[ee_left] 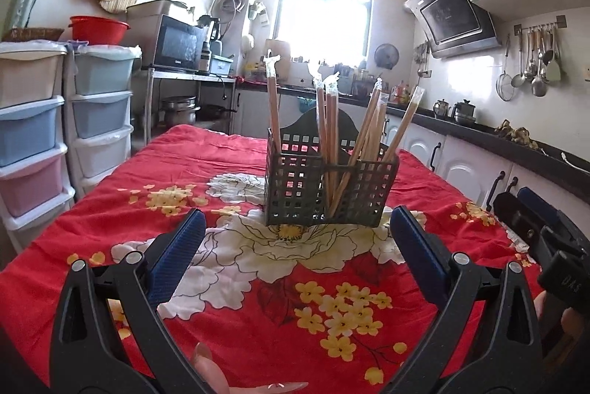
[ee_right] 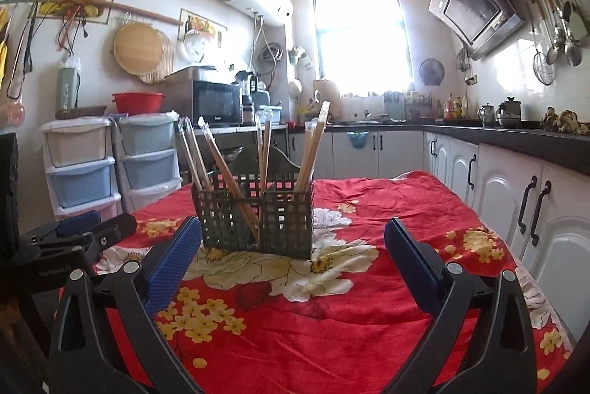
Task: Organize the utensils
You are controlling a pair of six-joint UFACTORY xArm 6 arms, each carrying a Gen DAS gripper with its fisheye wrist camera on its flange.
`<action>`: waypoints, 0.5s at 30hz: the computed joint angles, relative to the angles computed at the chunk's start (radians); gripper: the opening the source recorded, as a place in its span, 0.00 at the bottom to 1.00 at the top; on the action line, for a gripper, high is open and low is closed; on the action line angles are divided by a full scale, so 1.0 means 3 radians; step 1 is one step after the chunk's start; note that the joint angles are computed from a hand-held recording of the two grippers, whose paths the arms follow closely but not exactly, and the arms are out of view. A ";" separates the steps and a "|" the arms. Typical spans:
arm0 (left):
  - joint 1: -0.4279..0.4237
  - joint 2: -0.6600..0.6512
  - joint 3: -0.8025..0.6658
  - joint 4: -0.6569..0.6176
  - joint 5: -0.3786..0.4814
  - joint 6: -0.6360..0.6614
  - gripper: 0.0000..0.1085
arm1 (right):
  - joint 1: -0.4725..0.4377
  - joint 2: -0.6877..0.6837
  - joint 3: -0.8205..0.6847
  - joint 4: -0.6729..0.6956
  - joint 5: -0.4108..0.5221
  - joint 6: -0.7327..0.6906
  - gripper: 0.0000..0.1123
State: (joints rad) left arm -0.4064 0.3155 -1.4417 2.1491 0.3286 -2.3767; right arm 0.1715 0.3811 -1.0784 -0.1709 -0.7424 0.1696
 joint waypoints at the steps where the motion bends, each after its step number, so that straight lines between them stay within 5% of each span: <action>1: -0.0004 -0.0007 0.0008 0.0017 0.0013 -0.0017 0.85 | -0.0002 0.0003 0.0003 -0.0011 -0.0015 0.0008 0.86; 15: -0.0016 -0.0052 0.0068 0.0092 0.0086 -0.0114 0.85 | 0.0052 0.0002 0.0053 0.0106 -0.0097 -0.0107 0.86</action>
